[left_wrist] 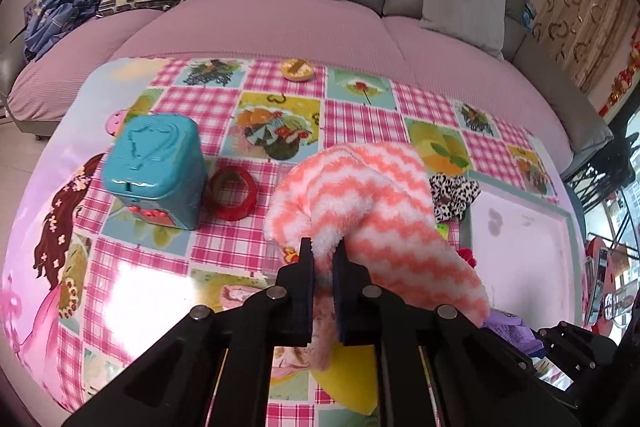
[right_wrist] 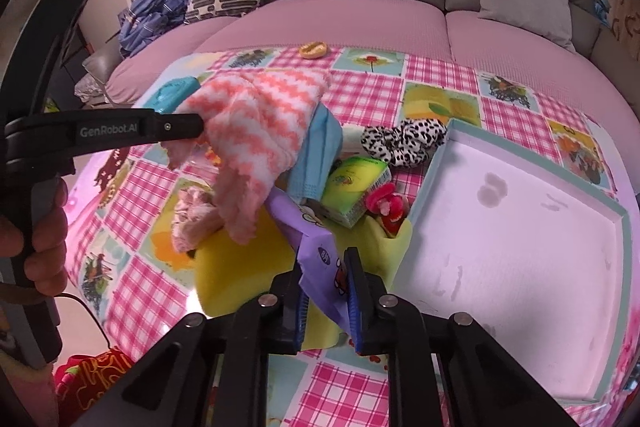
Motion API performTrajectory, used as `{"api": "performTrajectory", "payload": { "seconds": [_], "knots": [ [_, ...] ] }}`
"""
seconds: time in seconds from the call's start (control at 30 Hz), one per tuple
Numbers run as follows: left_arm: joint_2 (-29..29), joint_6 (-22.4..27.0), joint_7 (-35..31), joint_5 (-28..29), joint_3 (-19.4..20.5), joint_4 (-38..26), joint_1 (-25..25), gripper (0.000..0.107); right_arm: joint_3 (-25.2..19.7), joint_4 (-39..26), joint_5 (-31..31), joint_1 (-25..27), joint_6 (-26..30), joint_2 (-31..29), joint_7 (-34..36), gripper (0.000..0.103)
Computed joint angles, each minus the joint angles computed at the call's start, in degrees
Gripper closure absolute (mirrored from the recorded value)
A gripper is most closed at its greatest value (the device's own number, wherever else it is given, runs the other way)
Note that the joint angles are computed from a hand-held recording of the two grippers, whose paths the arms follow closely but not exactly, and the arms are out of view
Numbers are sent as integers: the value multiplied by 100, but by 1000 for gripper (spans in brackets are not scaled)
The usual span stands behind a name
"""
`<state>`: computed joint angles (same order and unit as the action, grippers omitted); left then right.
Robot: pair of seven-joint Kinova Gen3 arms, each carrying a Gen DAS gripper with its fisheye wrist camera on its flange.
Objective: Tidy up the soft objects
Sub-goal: 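Grasp the pink zigzag towel with the left tool while the right tool grasps the purple packet, then carry the towel and the purple packet over the white tray with both tools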
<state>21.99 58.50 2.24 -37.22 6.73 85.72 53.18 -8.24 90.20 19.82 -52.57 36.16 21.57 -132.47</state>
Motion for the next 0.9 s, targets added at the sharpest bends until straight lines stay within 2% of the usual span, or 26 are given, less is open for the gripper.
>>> {"api": "performTrajectory", "payload": {
  "seconds": [0.17,0.57,0.9],
  "knots": [
    [-205,298,349,-321,-8,39,207,100,43,73,157,-112,0,-188,-205,86],
    [-471,1050,856,-982,339,-85,420,100,-78,524,516,-48,-81,-701,-959,86],
    [-82,1217,183,-1132,320,-888,595,100,-177,1026,733,264,-374,-1071,-1568,86]
  ]
}}
